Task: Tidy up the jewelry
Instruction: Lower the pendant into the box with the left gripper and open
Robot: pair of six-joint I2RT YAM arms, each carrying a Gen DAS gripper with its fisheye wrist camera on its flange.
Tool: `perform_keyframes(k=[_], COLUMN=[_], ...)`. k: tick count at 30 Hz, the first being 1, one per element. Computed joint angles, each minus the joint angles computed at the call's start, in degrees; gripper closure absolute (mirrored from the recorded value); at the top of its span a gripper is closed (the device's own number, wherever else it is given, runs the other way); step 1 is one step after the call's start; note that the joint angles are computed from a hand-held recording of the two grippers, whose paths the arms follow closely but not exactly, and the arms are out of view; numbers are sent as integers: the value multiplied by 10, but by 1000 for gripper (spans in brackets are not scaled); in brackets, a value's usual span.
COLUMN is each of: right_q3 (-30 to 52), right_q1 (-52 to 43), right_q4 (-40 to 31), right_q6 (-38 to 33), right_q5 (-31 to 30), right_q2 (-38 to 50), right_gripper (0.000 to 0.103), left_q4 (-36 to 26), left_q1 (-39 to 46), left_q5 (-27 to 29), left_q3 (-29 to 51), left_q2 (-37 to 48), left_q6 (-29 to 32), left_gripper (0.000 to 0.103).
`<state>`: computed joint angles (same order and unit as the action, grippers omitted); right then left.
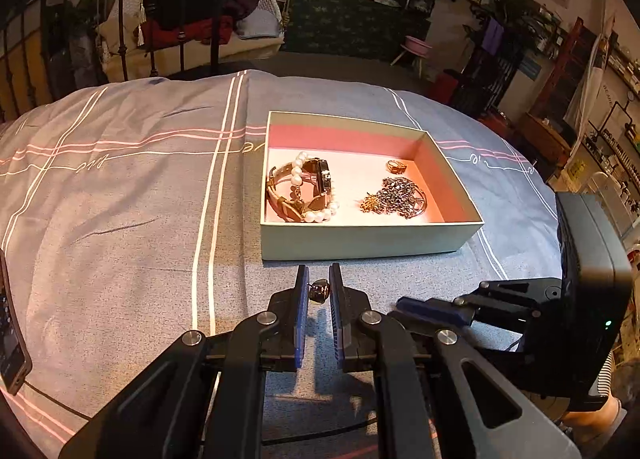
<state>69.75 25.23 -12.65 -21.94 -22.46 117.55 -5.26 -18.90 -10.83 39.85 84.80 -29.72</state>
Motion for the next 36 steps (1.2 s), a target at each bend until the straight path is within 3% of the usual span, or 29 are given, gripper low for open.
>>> perform_keyframes(k=[7, 19, 36], right_q3=[-4, 206, 230], right_q1=[-20, -39, -40], right_q4=[23, -42, -62], right_q6=[19, 49, 45], right_q5=[6, 32, 42], right_q2=[-39, 35, 69], right_gripper=[102, 102, 102], left_q4=[5, -66, -89], left_q1=[-25, 14, 33], left_q5=[-3, -8, 14], left_q3=[67, 285, 314], left_q2=[54, 164, 213], left_q6=[20, 76, 71], left_gripper=[93, 93, 93])
